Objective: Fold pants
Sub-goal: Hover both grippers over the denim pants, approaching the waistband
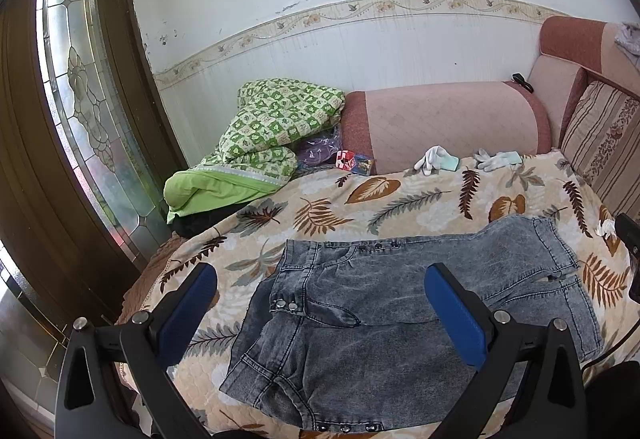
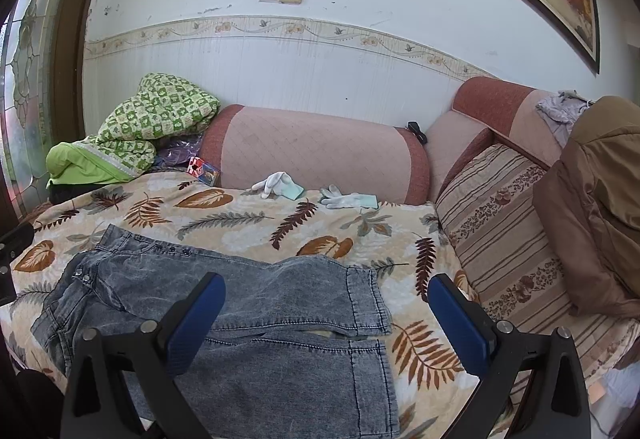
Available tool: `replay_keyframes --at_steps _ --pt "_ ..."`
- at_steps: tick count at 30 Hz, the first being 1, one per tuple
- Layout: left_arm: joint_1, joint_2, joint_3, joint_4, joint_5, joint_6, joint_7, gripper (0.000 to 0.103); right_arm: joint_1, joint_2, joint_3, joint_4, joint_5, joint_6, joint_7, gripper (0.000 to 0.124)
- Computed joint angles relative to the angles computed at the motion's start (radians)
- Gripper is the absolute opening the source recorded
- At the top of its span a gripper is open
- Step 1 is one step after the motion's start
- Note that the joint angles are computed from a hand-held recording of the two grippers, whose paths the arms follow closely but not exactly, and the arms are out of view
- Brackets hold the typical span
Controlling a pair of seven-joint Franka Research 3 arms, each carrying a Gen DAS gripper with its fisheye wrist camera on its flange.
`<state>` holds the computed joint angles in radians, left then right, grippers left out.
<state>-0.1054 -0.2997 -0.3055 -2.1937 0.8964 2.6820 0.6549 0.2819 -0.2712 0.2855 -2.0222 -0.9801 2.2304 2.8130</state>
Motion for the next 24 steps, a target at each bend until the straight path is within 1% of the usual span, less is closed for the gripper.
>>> replay_keyframes --at_steps 24 --pt "-0.003 -0.009 -0.001 -0.009 -0.005 -0.002 0.012 0.103 -0.008 -0.005 -0.004 -0.012 -0.003 0.009 -0.006 0.102"
